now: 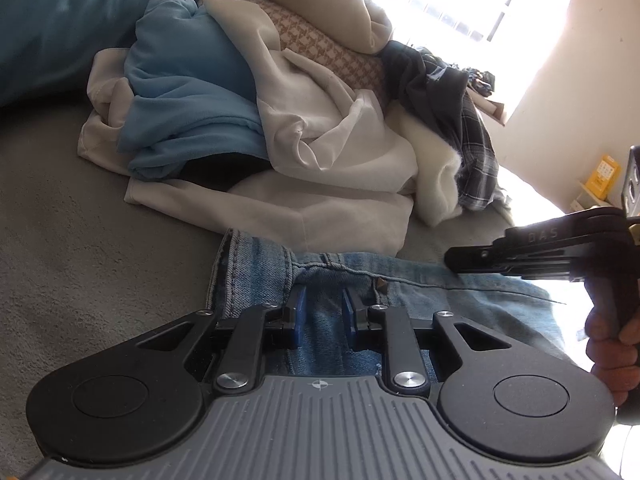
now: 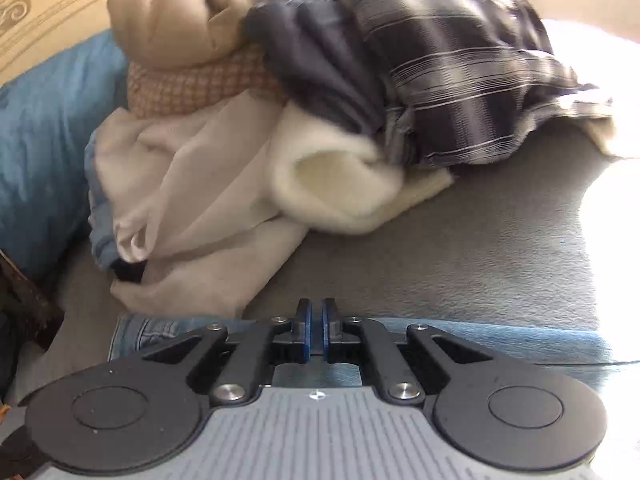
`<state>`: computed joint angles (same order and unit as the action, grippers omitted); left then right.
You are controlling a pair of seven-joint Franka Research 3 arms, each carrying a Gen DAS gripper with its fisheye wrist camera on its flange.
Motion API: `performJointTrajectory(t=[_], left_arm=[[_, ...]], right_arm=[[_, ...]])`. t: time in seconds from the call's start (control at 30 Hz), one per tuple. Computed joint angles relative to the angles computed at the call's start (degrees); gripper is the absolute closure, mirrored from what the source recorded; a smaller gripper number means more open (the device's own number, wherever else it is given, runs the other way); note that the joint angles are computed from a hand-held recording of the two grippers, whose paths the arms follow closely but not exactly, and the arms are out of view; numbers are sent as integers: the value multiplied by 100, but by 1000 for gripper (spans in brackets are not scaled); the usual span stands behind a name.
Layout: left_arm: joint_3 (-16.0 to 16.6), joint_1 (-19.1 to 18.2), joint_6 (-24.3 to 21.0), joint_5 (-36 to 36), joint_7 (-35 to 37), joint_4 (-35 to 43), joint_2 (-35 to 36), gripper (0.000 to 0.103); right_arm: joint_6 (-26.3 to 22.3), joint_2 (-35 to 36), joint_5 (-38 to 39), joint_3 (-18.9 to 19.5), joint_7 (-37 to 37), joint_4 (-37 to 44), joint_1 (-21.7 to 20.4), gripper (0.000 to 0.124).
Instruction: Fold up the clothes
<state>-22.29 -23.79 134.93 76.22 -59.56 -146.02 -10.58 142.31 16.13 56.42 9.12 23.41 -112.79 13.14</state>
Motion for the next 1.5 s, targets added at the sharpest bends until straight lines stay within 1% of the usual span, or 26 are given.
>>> performJointTrajectory(t=[0.07,0.17,0.27,0.37,0.5,0.57,0.6,0.67,0.7,0.73,0.8,0.83,0.9,0.97,1.0,1.07,1.13,1.17,1.23,1.27,1.3,1.33,1.37,1.4,1.43,1.5], left_arm=[[4,2,7,11,-11,-5,-8,81],[10,15,32,61,-69,-16,-11,81],[13,18,32,63,-58,-4,6,81],[16,14,15,37,7,15,24,81],[26,11,9,-29,153,47,47,81],[29,10,8,-52,214,60,58,81],[30,9,6,-64,230,62,59,81],[30,9,0,-84,254,65,59,81],[29,10,0,-82,253,64,61,81],[28,11,1,-74,248,63,62,81],[28,12,2,-59,238,61,67,81],[28,13,3,-52,233,60,69,81],[34,15,10,-50,249,66,77,81],[37,12,3,-83,310,84,91,81],[37,6,-16,-133,392,107,104,81],[38,-6,-53,-231,558,153,132,81],[39,-12,-70,-279,650,173,144,81],[41,-12,-67,-281,658,170,141,81],[42,-11,-52,-275,647,157,129,81],[41,-10,-51,-272,639,154,128,81],[38,-10,-53,-271,638,154,129,81],[35,-12,-68,-286,668,165,140,81],[33,-16,-87,-306,709,180,152,81],[31,-19,-103,-316,740,193,165,81],[28,-24,-119,-324,761,203,175,81],[22,-40,-165,-358,828,229,198,81]], right_arm=[[-173,-124,-79,-126,32,27,-144,118],[-344,-210,-730,-481,365,230,-375,118],[101,-99,-1746,-784,955,354,-445,118],[82,401,-2751,-1054,2017,825,-495,118],[464,1255,-2445,-697,2271,1568,-851,120],[354,1524,-2201,-518,2484,1996,-1037,120],[465,1589,-2039,-446,2532,2101,-1118,119],[740,1620,-2396,-710,3083,2187,-957,117],[710,1597,-2387,-699,3189,2211,-1067,117],[573,1560,-2303,-622,3179,2227,-1235,117],[-149,1455,-2193,-546,3100,2321,-1596,117],[-334,1385,-2201,-559,3000,2279,-1680,117],[-589,1296,-2329,-651,2803,2206,-1755,116],[-660,1439,-2674,-862,3002,2337,-1658,115],[-579,1607,-2794,-953,3214,2480,-1609,116],[-318,1959,-2552,-845,3356,2831,-1755,118],[376,2176,-2411,-809,3555,2978,-1757,116],[792,2227,-2446,-860,3712,2977,-1695,116],[1186,2308,-2448,-861,3941,3082,-1781,115],[1305,2290,-2381,-784,3941,3075,-1913,114],[1408,2255,-2256,-673,3849,3058,-2113,107],[1517,2228,-2182,-643,3802,3051,-2264,97],[1622,2218,-2133,-656,3814,3059,-2380,92],[1601,2269,-2069,-705,3966,3174,-2514,83],[1534,2353,-2019,-770,4175,3344,-2649,77],[1141,2577,-1846,-816,4726,3741,-2980,77]])
